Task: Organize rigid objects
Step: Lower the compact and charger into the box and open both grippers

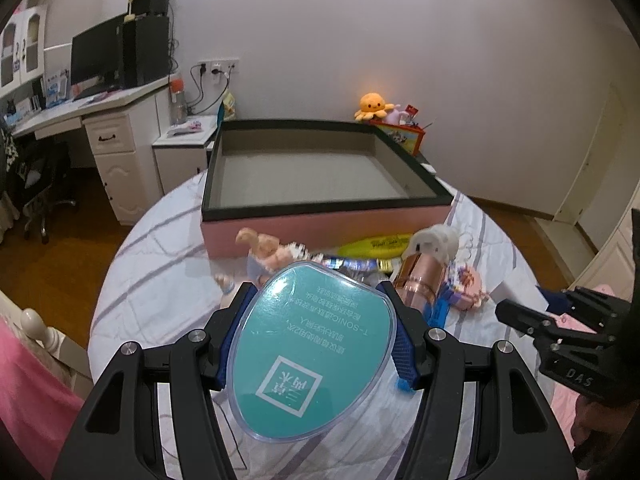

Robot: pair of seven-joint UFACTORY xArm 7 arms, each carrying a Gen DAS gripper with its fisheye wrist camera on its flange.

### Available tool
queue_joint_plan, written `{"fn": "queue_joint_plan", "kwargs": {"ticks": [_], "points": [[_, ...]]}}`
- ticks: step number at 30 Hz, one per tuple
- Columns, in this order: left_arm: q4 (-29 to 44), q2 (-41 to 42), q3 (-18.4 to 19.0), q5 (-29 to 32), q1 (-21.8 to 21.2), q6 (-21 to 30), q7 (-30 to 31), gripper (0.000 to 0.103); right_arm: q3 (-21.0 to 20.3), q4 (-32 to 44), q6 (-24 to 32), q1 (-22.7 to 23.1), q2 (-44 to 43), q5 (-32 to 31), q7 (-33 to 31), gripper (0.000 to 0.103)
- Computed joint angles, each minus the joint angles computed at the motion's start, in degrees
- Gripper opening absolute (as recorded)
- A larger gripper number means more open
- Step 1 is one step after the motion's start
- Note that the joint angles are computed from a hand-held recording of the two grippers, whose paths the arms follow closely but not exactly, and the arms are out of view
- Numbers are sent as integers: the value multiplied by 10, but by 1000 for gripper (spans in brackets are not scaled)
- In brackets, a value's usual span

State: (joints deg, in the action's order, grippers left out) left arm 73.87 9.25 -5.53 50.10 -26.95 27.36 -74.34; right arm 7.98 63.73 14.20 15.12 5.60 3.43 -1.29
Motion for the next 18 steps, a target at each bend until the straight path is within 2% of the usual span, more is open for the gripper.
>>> {"fn": "queue_joint_plan", "kwargs": {"ticks": [4,10,14,18], "points": [[27,10,5,8,0,5,8,62,4,42,-2,0,21,1,-14,43],[90,43,19,8,0,17,35,62,5,149,0,7,91,-15,-28,43],[144,79,33,-21,3,20,72,62,0,260,27,17,169,-27,-29,43],[218,132,50,-63,3,35,121,62,-3,399,84,25,263,-27,-32,43]]}}
